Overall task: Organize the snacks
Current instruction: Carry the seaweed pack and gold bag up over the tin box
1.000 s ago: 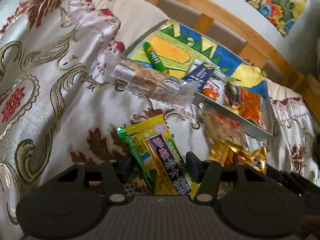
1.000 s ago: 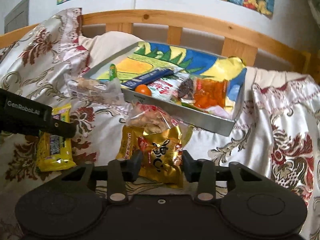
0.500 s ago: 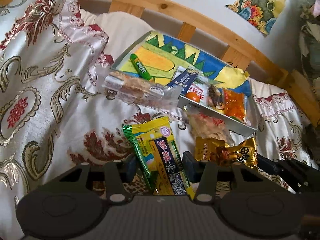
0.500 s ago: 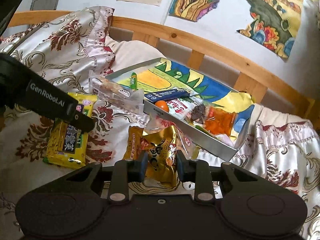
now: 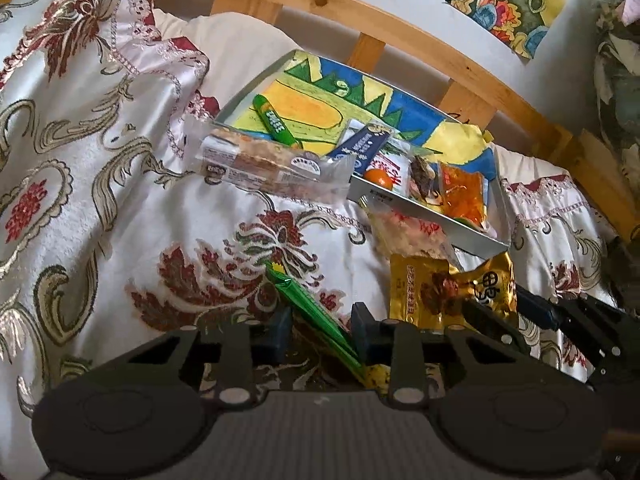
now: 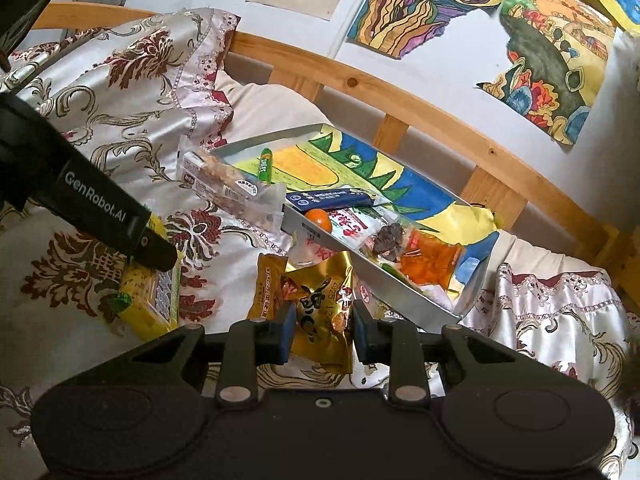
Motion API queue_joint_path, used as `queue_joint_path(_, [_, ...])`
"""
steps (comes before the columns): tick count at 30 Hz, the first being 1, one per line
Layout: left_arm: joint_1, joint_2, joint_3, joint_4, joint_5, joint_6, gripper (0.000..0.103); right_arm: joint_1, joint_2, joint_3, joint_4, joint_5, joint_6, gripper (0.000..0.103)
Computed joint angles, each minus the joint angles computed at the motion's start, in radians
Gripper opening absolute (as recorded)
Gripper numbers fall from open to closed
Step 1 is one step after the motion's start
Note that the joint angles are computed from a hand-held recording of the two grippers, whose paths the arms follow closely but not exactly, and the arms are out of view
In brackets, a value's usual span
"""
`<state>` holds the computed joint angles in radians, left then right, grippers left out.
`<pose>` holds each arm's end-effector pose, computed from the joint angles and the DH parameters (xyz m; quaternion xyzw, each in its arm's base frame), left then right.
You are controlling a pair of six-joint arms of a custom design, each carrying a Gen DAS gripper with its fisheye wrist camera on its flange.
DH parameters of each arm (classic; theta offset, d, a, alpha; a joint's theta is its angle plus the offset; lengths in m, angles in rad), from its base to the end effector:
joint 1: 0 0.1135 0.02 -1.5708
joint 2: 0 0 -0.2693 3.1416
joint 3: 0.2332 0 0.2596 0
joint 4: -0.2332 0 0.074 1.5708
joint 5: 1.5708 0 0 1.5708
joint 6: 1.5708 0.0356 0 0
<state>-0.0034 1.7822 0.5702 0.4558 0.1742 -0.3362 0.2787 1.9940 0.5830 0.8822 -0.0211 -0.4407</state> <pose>0.3007 -0.0072 0.0865 -0.1175 0.9078 -0.1454 0.3755 0.3119 0.0900 0.0639 -0.3102 0.8099 -0.0312 0.4968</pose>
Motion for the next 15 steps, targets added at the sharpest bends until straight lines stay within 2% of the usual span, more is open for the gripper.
queue_joint_path(6, [0.004,0.025,0.005,0.028,0.039,-0.019,0.024,-0.002,0.005,0.004,0.006,0.008,-0.001,0.031])
queue_joint_path(11, [0.014,0.009,-0.021,0.085,0.084,-0.002,0.017,-0.002,0.006,-0.01,0.055,0.007,-0.019,0.031])
queue_joint_path(15, [0.003,-0.009,-0.023,0.095,0.079,0.0,0.014,-0.008,-0.003,-0.032,0.112,-0.002,-0.025,0.031])
